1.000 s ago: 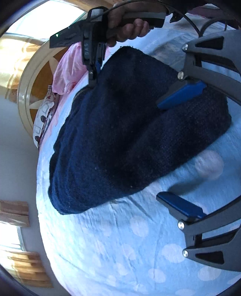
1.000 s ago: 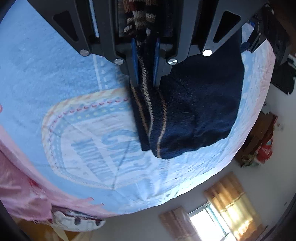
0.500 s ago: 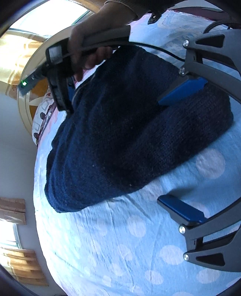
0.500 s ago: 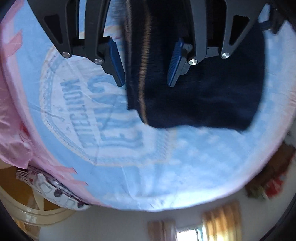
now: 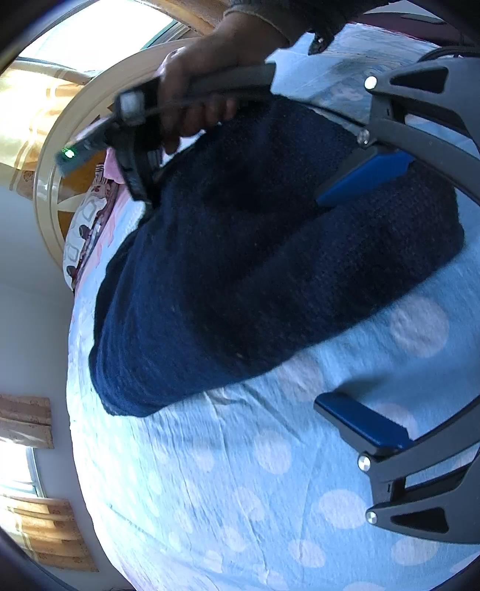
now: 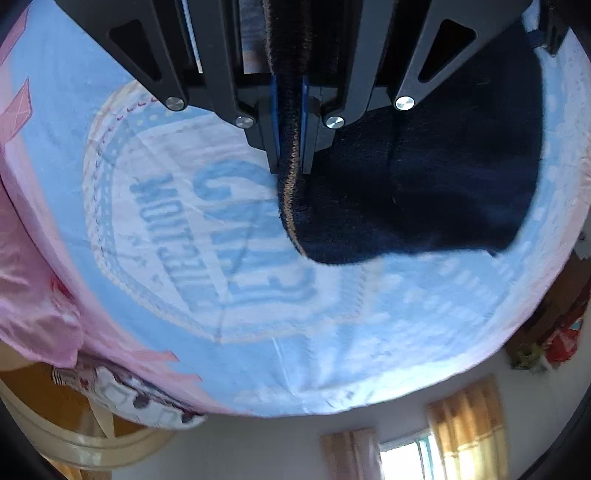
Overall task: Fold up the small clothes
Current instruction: 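Press the folded bundle flat with the right gripper, then release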
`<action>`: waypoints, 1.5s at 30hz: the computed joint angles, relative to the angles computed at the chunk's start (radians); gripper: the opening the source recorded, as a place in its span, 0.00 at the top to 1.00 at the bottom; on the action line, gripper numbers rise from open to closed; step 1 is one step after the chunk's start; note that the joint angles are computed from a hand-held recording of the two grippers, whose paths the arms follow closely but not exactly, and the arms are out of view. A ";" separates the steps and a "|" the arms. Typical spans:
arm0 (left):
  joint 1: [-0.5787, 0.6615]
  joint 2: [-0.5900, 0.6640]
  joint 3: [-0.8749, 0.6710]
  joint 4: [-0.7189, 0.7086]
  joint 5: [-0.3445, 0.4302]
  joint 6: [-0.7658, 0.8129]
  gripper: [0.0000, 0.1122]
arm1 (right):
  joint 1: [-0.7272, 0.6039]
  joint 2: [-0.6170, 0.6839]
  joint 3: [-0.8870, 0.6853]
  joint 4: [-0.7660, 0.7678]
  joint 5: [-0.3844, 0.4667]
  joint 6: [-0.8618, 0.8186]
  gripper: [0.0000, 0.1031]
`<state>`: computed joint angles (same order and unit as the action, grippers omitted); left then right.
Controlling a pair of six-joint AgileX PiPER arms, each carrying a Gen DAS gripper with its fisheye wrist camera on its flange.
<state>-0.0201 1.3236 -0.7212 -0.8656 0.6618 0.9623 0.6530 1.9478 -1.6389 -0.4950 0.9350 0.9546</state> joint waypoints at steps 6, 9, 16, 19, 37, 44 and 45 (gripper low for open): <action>0.012 -0.003 0.006 -0.010 0.010 0.013 0.08 | -0.008 -0.014 0.036 0.021 -0.050 -0.028 0.92; 0.019 -0.004 0.007 -0.020 0.018 0.022 0.08 | -0.018 -0.111 0.150 0.045 -0.145 -0.008 0.76; 0.052 -0.007 0.008 -0.035 0.049 0.052 0.08 | 0.048 -0.397 0.466 0.046 -0.307 0.072 0.47; 0.063 -0.009 0.009 -0.041 0.061 0.063 0.08 | 0.062 -0.416 0.512 0.121 -0.311 0.028 0.47; 0.054 -0.049 0.027 -0.003 0.079 0.076 0.08 | 0.268 -0.570 0.706 -0.191 -0.283 0.443 0.78; 0.087 -0.068 0.044 -0.044 0.083 0.108 0.08 | 0.345 -0.590 0.796 -0.152 -0.228 0.473 0.87; 0.088 -0.077 0.050 -0.055 0.077 0.116 0.08 | 0.330 -0.588 0.808 -0.146 -0.245 0.473 0.87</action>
<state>0.0678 1.2466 -0.6715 -0.9204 0.7385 1.0780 0.9829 1.3599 -0.8311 -0.6406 0.6900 1.4273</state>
